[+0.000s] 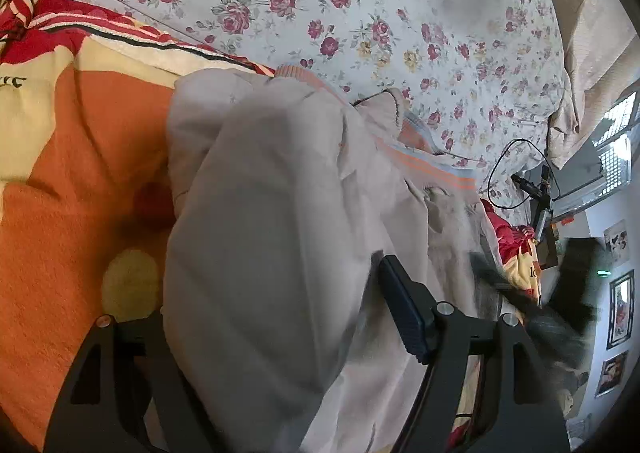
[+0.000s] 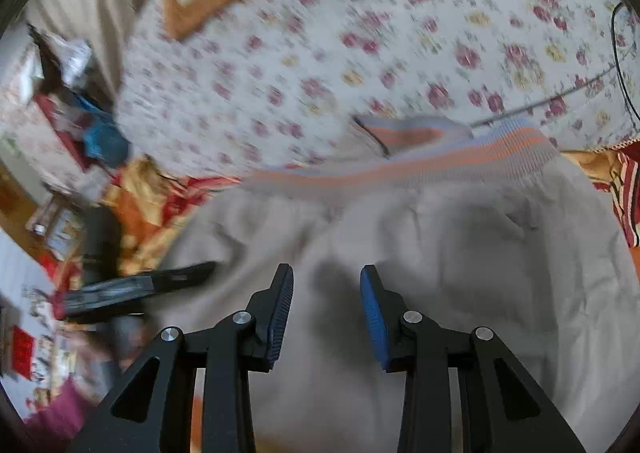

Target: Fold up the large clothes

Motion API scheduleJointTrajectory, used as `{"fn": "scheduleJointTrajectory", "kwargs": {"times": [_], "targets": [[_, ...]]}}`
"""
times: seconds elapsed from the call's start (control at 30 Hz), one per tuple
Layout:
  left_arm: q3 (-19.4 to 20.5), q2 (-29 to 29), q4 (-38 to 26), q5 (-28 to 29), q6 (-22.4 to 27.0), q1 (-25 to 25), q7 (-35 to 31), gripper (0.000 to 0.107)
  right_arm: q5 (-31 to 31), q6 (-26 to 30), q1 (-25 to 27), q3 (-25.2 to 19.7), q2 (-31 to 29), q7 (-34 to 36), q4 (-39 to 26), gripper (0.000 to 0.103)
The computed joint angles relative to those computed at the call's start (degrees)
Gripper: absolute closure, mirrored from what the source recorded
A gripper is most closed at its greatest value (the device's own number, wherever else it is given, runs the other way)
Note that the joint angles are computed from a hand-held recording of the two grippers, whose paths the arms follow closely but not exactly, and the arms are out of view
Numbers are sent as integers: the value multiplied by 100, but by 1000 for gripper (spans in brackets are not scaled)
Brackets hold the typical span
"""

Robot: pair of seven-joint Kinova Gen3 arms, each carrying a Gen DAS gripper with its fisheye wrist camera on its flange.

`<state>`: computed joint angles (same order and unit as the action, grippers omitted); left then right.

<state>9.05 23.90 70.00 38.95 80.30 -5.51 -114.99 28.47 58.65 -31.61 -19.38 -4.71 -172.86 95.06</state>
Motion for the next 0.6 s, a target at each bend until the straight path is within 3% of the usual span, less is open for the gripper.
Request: {"fn": "scheduleJointTrajectory", "kwargs": {"times": [0.1, 0.23, 0.6], "targets": [[-19, -45, 33, -74, -69, 47, 5, 34, -253, 322, -38, 169, 410, 17, 94, 79], [-51, -168, 112, -256, -263, 161, -16, 32, -90, 637, -247, 193, 411, 126, -152, 72], [-99, -446, 390, -602, -769, 379, -108, 28, 17, 261, -380, 103, 279, -7, -54, 71]]}}
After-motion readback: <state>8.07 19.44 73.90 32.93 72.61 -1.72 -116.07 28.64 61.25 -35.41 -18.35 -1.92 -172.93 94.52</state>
